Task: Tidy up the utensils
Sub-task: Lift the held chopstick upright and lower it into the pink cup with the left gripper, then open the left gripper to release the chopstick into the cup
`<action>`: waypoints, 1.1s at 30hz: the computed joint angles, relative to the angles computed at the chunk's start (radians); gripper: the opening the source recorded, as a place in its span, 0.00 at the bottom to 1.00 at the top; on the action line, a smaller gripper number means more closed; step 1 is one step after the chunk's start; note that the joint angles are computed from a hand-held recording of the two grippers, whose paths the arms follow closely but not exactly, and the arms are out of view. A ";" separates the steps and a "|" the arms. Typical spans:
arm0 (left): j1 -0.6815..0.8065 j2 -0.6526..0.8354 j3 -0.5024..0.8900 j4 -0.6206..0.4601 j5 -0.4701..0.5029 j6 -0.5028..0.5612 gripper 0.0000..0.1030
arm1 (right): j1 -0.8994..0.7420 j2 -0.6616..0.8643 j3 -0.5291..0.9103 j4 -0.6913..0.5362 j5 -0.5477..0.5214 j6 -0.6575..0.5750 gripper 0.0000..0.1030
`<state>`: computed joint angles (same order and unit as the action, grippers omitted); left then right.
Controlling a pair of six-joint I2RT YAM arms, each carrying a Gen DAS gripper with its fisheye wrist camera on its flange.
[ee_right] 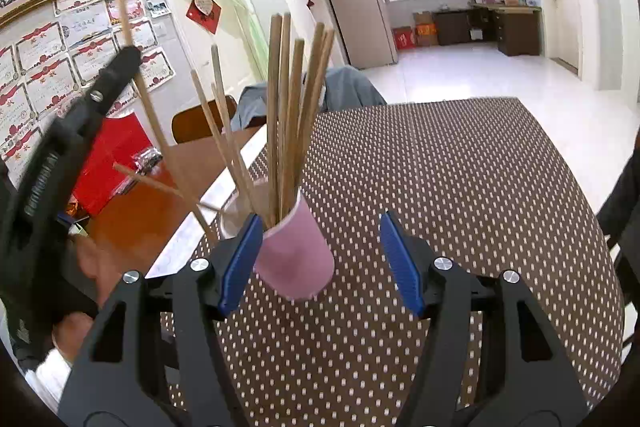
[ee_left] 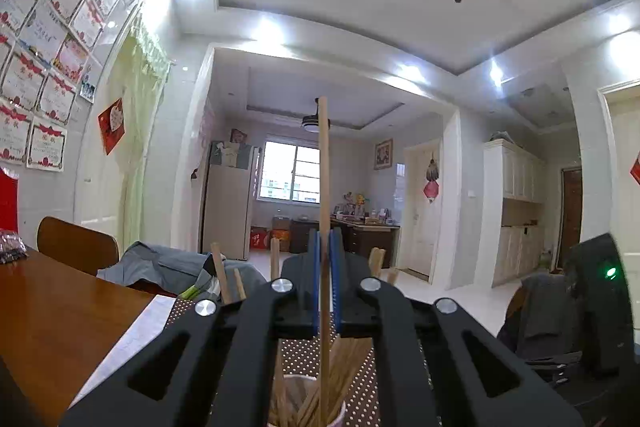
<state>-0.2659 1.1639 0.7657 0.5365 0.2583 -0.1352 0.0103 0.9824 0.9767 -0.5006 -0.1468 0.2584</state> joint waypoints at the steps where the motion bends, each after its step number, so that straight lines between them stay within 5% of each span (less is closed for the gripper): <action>1: -0.002 0.011 0.003 0.006 -0.007 -0.002 0.05 | -0.005 0.015 0.010 0.013 -0.006 -0.003 0.59; 12: -0.017 0.147 0.044 0.139 -0.082 0.004 0.05 | -0.024 0.122 0.054 0.142 -0.003 -0.014 0.62; 26: -0.033 0.208 0.078 0.060 -0.109 0.034 0.06 | -0.034 0.133 0.028 0.173 -0.007 -0.008 0.62; 28: -0.028 0.199 0.085 0.011 -0.102 0.024 0.14 | -0.032 0.123 0.023 0.171 0.000 -0.005 0.62; 29: -0.024 0.191 0.088 -0.016 -0.099 0.019 0.26 | -0.033 0.119 0.022 0.170 -0.001 -0.003 0.63; 33: -0.010 0.144 0.080 -0.086 -0.092 0.015 0.30 | -0.027 0.087 0.015 0.163 0.007 0.015 0.63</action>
<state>-0.2757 1.3074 0.8458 0.4507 0.1665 -0.1197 -0.0172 1.0696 0.9917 -0.3380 -0.1401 0.2735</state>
